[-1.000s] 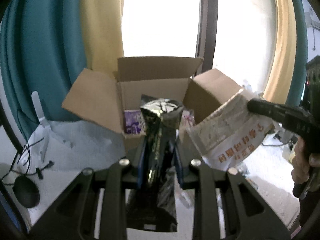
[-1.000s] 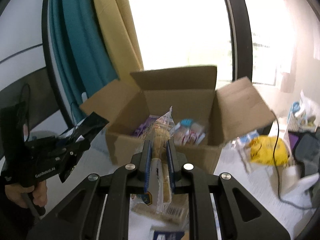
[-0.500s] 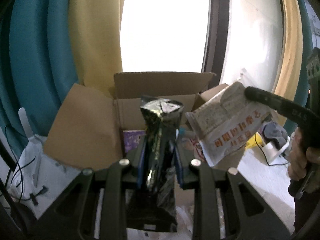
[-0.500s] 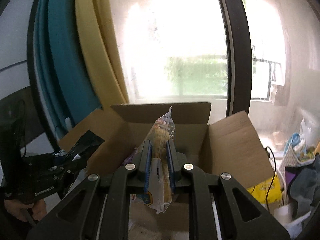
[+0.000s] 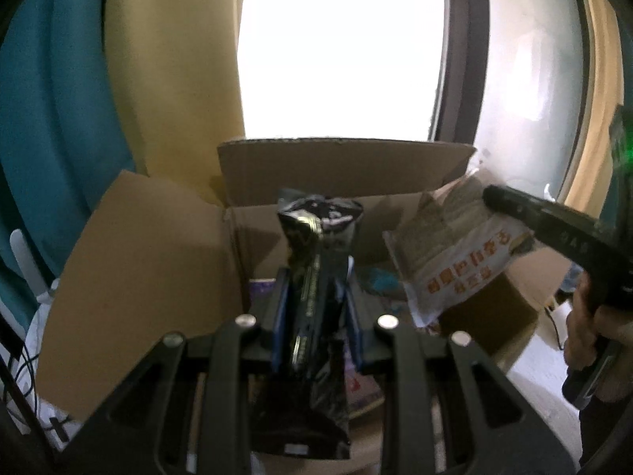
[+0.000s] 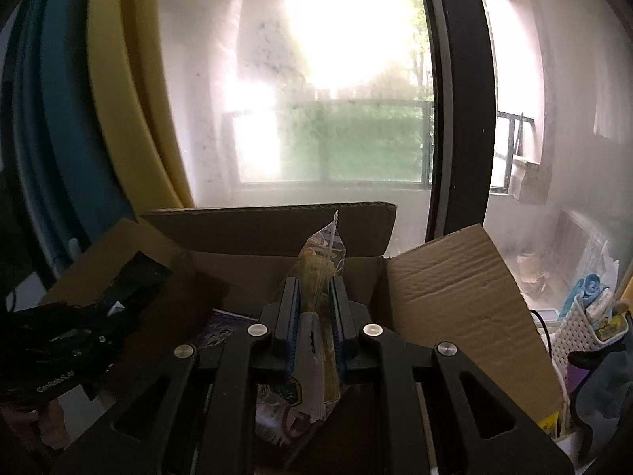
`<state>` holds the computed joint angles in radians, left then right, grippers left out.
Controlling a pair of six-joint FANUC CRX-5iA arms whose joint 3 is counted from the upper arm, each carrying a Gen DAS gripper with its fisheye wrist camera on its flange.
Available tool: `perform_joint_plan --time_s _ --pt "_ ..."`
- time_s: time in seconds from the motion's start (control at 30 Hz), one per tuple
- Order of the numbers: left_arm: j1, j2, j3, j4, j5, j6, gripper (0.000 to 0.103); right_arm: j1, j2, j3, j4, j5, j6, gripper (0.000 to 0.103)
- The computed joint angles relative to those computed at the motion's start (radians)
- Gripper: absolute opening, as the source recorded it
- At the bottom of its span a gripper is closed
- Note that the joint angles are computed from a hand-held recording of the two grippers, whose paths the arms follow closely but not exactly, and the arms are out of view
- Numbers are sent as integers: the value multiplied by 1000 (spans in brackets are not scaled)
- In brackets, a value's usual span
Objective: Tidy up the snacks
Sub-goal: 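Carry the bread pack and dark bar into the box with both grippers, then open both grippers inside the box and withdraw them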
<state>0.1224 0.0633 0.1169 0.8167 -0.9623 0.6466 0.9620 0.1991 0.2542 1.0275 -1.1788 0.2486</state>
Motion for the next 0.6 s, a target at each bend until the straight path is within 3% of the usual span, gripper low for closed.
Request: perform_joint_plan --time_s 0.3,0.37,0.4,0.43,0.47,0.5,0.6 --pt "-18 53 92 -59 -23 108 32 -41 86 121 -57 -5 57 18" --pt "-12 46 79 -44 -18 109 53 -53 132 196 -101 -59 106 31" --pt "-10 40 73 -44 -13 108 59 -51 154 225 -103 -107 116 46" --pt "-7 32 63 -39 -7 103 70 -48 159 227 -98 -126 112 68" --pt "-3 24 54 -35 -2 99 77 -45 157 221 -94 -134 107 76" --pt "-1 20 50 -32 1 97 81 -41 150 212 -92 -139 99 84" --pt "11 4 35 -13 -4 81 83 -25 139 201 -89 -159 96 84"
